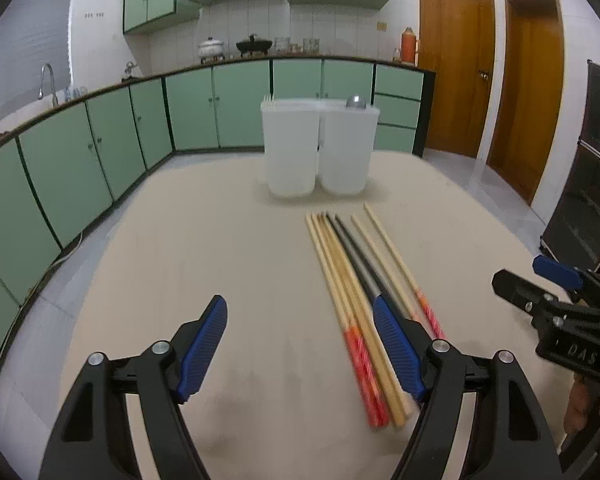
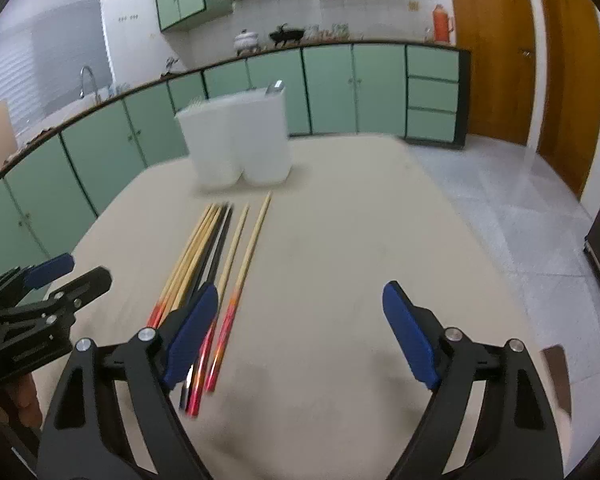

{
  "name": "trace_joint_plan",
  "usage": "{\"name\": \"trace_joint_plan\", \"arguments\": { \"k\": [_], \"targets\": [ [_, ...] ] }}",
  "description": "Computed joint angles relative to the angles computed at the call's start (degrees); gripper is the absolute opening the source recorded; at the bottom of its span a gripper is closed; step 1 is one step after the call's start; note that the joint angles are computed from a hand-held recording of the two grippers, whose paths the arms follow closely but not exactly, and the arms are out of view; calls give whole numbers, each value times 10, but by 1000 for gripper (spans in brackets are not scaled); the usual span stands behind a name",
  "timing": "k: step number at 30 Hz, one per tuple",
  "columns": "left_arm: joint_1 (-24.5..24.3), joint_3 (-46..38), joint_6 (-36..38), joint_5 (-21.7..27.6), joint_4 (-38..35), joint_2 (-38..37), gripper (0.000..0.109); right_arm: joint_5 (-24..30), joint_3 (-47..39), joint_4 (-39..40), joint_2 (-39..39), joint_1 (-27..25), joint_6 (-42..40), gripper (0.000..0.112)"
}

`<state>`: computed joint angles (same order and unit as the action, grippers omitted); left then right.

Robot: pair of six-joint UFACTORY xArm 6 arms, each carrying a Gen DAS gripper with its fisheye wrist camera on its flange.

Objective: Organize utensils
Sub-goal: 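Open both grippers and move them back toward the chopsticks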

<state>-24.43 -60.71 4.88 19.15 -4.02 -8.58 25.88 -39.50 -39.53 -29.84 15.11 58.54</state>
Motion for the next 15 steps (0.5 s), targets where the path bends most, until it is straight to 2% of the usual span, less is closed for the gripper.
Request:
{"name": "trace_joint_plan", "arguments": {
  "k": [8, 15],
  "targets": [
    [6, 46, -12, 2, 8, -29, 74, 29, 30, -19, -11, 47, 13, 75],
    [8, 63, -10, 13, 4, -43, 74, 49, 15, 0, 16, 68, -22, 70]
  ]
}}
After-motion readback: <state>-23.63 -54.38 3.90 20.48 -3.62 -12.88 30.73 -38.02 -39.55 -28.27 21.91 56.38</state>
